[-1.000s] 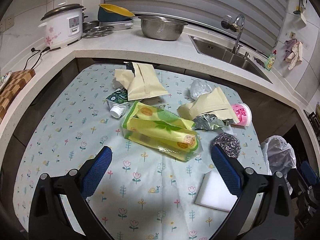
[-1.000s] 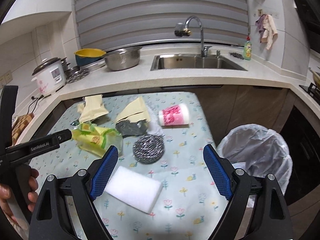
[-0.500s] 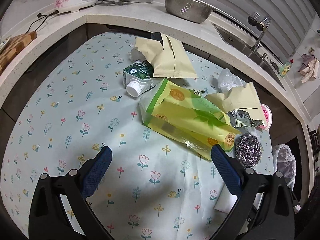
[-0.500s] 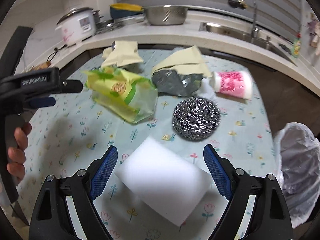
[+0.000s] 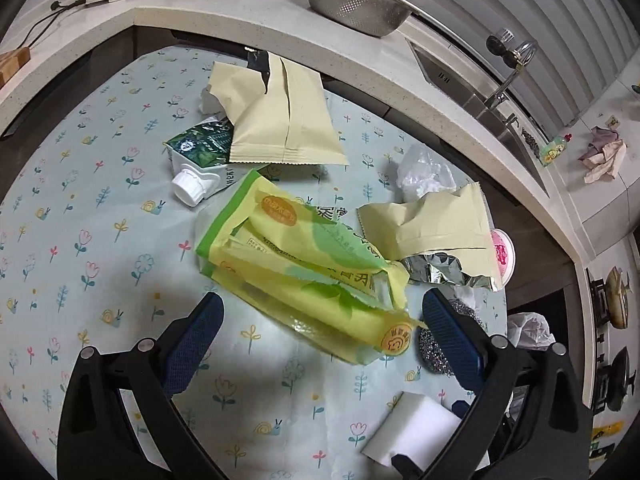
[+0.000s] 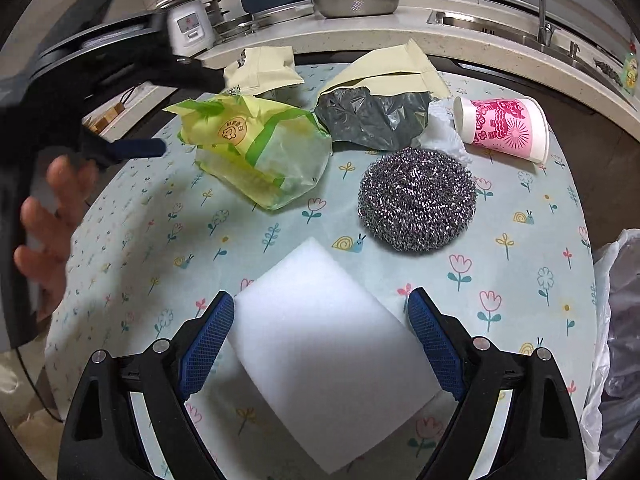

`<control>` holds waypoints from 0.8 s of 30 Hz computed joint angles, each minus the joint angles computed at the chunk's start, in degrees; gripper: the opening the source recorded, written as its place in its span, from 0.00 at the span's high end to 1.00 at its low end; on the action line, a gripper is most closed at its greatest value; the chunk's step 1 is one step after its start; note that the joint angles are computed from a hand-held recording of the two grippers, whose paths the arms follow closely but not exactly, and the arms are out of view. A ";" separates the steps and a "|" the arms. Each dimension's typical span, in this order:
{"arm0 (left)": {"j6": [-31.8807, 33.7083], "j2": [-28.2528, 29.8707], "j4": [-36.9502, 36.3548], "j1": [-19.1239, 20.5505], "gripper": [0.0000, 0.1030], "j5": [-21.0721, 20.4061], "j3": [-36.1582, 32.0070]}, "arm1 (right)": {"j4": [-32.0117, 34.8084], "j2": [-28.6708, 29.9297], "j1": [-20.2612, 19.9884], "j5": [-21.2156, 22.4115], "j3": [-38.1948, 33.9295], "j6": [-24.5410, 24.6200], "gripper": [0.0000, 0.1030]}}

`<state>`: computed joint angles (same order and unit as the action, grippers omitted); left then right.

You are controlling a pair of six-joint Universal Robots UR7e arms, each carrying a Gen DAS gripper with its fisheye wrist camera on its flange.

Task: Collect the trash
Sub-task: 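Grasp the yellow-green wipes pack with the left tool while the right tool grasps the white sponge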

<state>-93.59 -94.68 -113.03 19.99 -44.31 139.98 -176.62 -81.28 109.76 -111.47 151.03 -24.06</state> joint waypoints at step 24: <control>3.04 0.93 -1.39 -4.04 0.87 -6.38 1.83 | -2.87 -3.02 1.62 -8.41 2.55 1.63 0.28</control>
<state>-90.56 -93.74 -114.41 15.96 -50.70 141.81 -179.49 -84.30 111.38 -119.88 153.59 -22.42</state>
